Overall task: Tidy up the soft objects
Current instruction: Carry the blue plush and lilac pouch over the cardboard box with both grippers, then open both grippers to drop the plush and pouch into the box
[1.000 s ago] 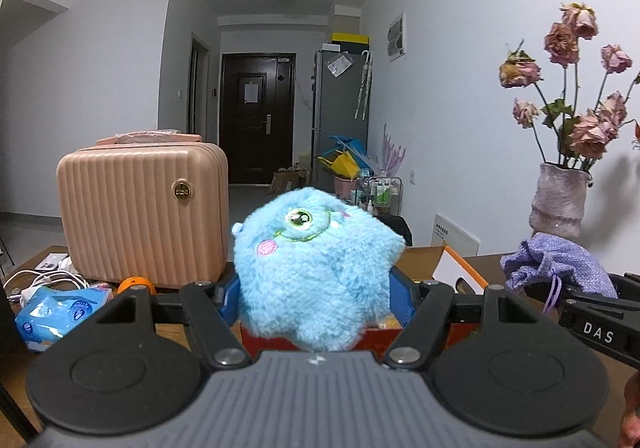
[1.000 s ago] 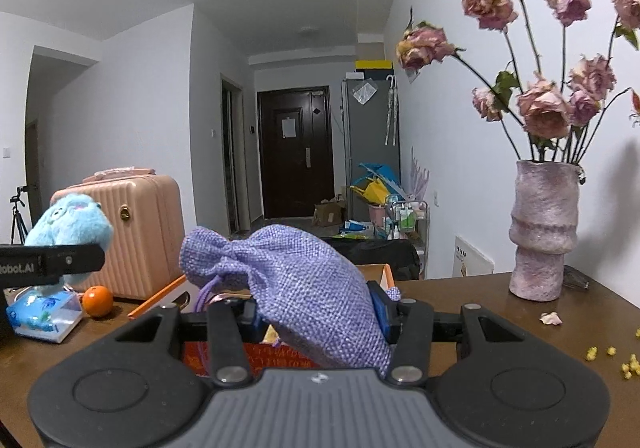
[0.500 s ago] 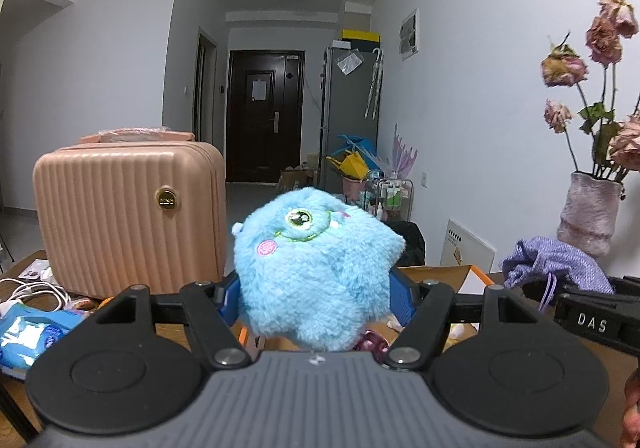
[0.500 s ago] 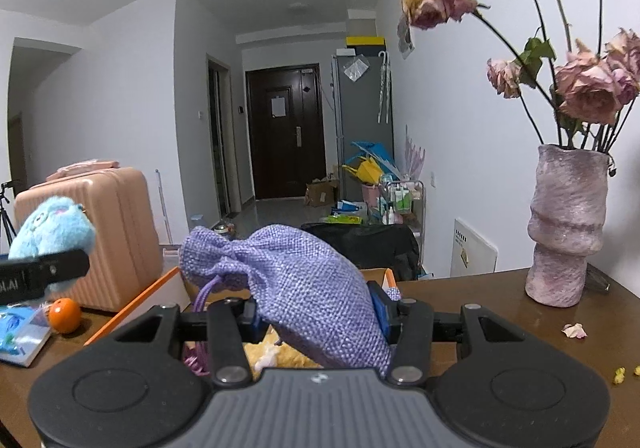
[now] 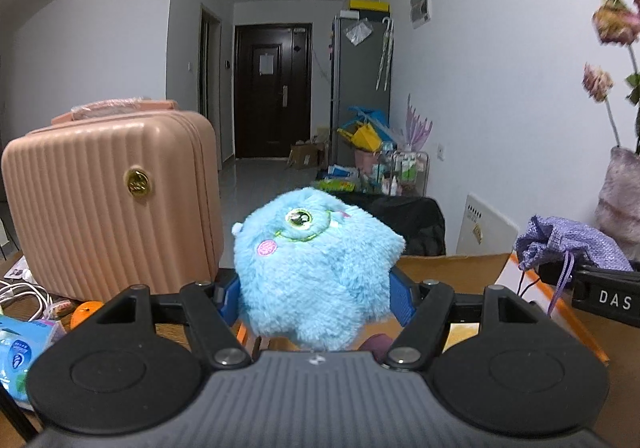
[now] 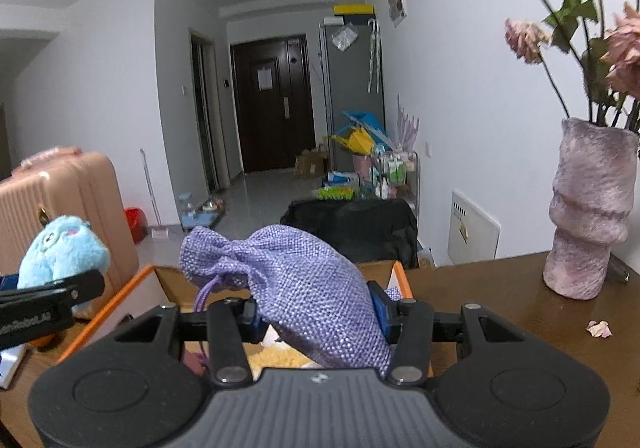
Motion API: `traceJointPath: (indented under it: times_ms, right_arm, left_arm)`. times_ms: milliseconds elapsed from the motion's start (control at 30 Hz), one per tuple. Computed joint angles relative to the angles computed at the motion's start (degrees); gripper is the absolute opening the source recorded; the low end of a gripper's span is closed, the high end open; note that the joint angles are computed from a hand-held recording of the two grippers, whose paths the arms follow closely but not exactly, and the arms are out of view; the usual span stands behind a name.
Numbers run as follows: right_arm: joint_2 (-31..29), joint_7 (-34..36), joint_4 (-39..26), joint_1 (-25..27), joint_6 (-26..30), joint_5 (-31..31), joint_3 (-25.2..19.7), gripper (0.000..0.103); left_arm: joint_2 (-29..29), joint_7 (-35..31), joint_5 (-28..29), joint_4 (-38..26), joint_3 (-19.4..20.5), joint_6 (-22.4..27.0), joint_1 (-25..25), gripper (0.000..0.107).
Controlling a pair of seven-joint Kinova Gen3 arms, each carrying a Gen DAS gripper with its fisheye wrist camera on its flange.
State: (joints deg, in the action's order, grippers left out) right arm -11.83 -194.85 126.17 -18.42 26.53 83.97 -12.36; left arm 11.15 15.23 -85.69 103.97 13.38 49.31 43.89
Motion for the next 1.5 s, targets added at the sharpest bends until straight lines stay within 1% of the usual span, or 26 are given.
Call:
traceJointPath:
  times_ms: [67,133,367,467,533,567,600,633,700,767,800,867,1067,1200,1333,1500]
  right_arm:
    - [1.5,1.9,-1.0,0.0,0.2,-1.7,0.0,0.047]
    - [2.6,2.3,-1.3,0.1,-0.2,-2.2,0.2,0.047]
    - [4.6,-0.1,-0.8,-0.2,-1.3,0.0,0.9,0.047]
    - [5.0,0.5,-0.9,-0.5,-1.3,-0.5,1.3,0.047]
    - [5.1,1.9,-1.2,-0.5,-1.6,-2.1,1.5,0.054]
    - [5.1,1.9,-1.1,-0.5,-1.3,-2.3,1.4,0.066]
    - [5.2,1.8,-1.2,-0.5,-0.7,-2.4,1.1,0.073]
    - [5.2,1.5,-1.1,-0.7,0.3,-2.3,0.7,0.076]
    - [5.0,0.8,-1.0,-0.9,0.9,-2.0,0.5,0.089]
    - [4.7,-0.4,-0.7,-1.0,1.2,-1.4,0.6,0.097]
    - [4.7,-0.5,-0.7,-1.1,1.7,-1.5,0.5,0.1]
    - [4.6,-0.5,-0.8,-1.2,2.0,-1.8,0.6,0.102]
    - [4.5,0.7,-1.3,-0.6,1.3,-3.0,1.0,0.102]
    - [3.5,1.1,-1.2,-0.5,2.0,-3.9,0.3,0.103]
    - [1.3,0.9,-0.4,-0.5,2.2,-3.5,-0.5,0.103]
    - [-3.4,1.1,2.3,-0.6,2.4,-2.4,-2.2,0.103]
  left_arm:
    - [0.9,-1.2,0.9,-0.8,-0.3,-0.6,-0.6,0.07]
    - [1.5,-2.5,1.9,-1.5,-0.7,-1.5,-0.9,0.07]
    - [3.2,-6.5,5.5,-3.0,-2.5,-3.2,-0.7,0.07]
    - [3.6,-7.4,6.2,-3.3,-3.2,-4.0,-0.5,0.07]
    - [3.6,-8.0,6.8,-3.4,-3.6,-4.7,-0.7,0.073]
    - [3.6,-9.0,7.8,-3.6,-3.6,-4.9,-0.8,0.076]
    - [3.7,-9.4,8.2,-3.8,-3.8,-4.8,-0.7,0.078]
    - [3.8,-9.4,8.1,-3.8,-4.0,-4.6,-0.5,0.082]
    - [4.0,-9.5,8.2,-4.0,-4.4,-3.9,-0.1,0.086]
    - [4.0,-9.4,8.9,-4.3,-4.6,-3.0,0.1,0.102]
    - [4.1,-9.0,8.8,-4.4,-4.7,-2.4,0.4,0.102]
    - [3.9,-8.3,8.3,-4.1,-4.9,-2.2,0.4,0.103]
    - [3.4,-8.4,9.0,-4.1,-4.6,-2.3,-0.2,0.103]
    - [3.1,-8.3,8.8,-4.1,-4.4,-1.6,0.2,0.103]
    - [1.2,-6.3,7.1,-2.6,-3.7,-0.8,0.6,0.103]
    - [-1.9,-3.8,5.2,0.6,-1.3,1.5,0.7,0.103]
